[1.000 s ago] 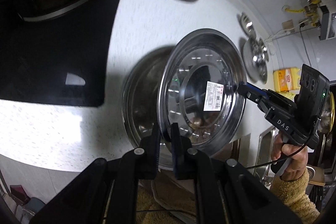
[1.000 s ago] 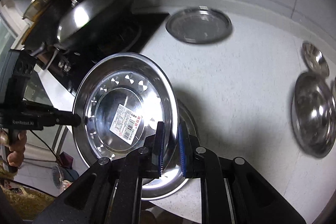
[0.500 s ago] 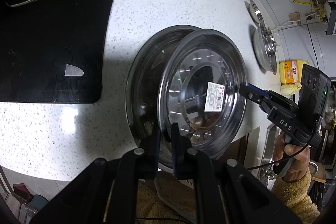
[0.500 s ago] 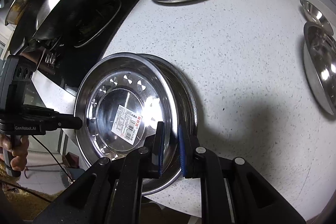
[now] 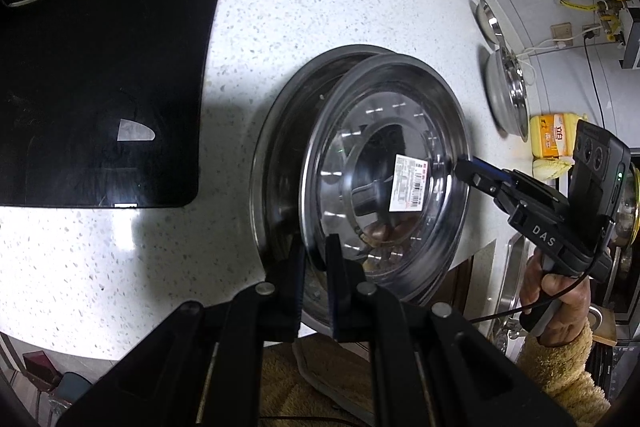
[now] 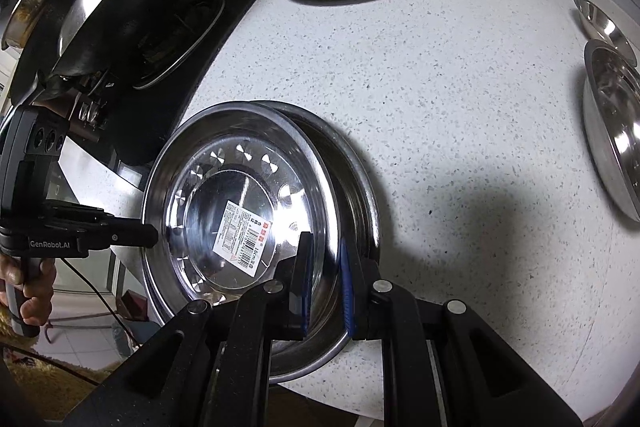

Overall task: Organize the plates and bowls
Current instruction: 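Open the right tool to release the stacked plate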

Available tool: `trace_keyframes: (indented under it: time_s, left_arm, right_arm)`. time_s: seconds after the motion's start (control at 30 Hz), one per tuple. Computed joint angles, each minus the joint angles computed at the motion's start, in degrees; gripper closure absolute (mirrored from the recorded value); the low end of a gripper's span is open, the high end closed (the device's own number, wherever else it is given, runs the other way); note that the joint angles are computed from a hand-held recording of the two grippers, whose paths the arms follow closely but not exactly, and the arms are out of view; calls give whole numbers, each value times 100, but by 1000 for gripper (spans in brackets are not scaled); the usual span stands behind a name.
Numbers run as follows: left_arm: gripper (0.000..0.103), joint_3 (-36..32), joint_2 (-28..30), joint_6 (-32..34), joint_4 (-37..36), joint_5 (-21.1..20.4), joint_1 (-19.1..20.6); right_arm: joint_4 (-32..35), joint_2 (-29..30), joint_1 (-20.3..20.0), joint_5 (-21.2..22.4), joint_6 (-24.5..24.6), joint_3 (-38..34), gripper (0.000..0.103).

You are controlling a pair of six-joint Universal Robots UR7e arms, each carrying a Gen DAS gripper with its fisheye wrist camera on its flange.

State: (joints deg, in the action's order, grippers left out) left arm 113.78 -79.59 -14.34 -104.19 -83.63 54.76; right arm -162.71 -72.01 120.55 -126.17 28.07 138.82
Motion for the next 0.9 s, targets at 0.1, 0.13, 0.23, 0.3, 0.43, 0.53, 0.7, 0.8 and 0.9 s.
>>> trace_keyframes:
  time_s: [0.1,0.13,0.23,0.3,0.43,0.53,0.7,0.8,0.9]
  left_arm:
    - [94,-22,36,53,-9,-27,18]
    - [94,-21,49,66,-21,-31,26]
    - [94,-5,79,95,-77,-27,47]
    - [94,30,70,115,-157,11,26]
    - [94,125,31,37,-284,183,-65]
    - [93,215,-15,-134,-351,413,-203]
    - [92,372,-90,-366,-434,862,-445]
    - [92,453,-141,-401,-513,1047,-550]
    - [92,531,-230,-345,-647,1317,-717]
  right_arm:
    - [53,17,-4,-14,58,-24,91]
    - [91,22,-2,-28,79,-39,91]
    - [222,60,3,-56,131,-93,91]
    - [333,115,13,-101,132,-146,91]
    - [352,152,-70,-41,-44,-142,91]
    - [272,142,-163,102,-289,-122,91]
    - [104,84,-218,253,-744,-104,91]
    - [89,33,-270,342,-978,-83,91]
    - [80,5,-309,429,-1117,-78,91]
